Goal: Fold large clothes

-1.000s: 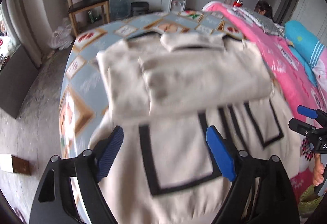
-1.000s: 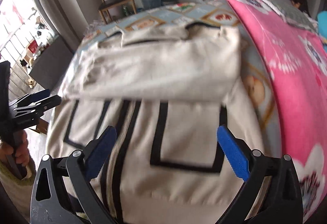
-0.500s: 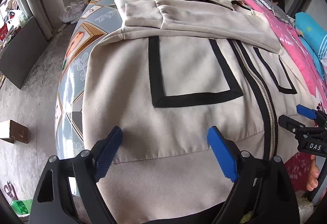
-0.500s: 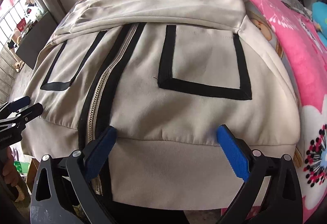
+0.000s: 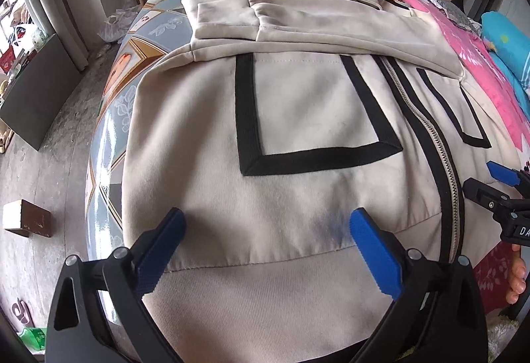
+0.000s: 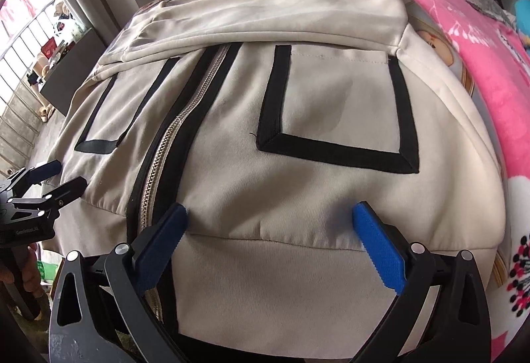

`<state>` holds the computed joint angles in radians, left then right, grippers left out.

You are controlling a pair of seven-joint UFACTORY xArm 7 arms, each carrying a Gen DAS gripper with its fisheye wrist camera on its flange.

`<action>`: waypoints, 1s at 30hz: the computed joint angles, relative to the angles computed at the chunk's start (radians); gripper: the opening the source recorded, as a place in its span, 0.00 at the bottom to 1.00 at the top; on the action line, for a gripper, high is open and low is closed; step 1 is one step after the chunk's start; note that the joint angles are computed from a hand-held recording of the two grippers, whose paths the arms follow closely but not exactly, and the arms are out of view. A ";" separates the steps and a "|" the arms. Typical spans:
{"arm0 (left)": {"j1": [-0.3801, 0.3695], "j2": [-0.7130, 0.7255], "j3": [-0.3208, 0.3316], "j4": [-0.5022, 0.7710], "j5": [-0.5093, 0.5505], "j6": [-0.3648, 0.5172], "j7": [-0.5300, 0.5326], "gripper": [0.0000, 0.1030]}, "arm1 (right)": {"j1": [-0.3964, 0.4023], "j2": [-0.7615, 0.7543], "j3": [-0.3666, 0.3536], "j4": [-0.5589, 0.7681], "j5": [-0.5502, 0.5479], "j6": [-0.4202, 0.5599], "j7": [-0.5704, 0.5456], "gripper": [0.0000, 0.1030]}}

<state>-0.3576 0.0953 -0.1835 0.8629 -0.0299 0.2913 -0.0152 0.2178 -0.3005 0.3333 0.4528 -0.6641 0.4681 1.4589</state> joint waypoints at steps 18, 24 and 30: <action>-0.001 0.030 0.002 0.084 -0.002 0.140 0.064 0.95 | -0.001 -0.018 -0.001 -0.019 0.060 -0.020 -0.094 0.94; -0.004 0.022 0.003 0.059 0.014 0.095 0.053 0.95 | -0.003 -0.007 0.001 -0.007 0.060 -0.009 -0.099 0.94; 0.007 0.020 -0.006 0.052 -0.021 0.080 0.108 0.95 | -0.006 0.008 0.012 0.005 0.017 0.008 -0.052 0.94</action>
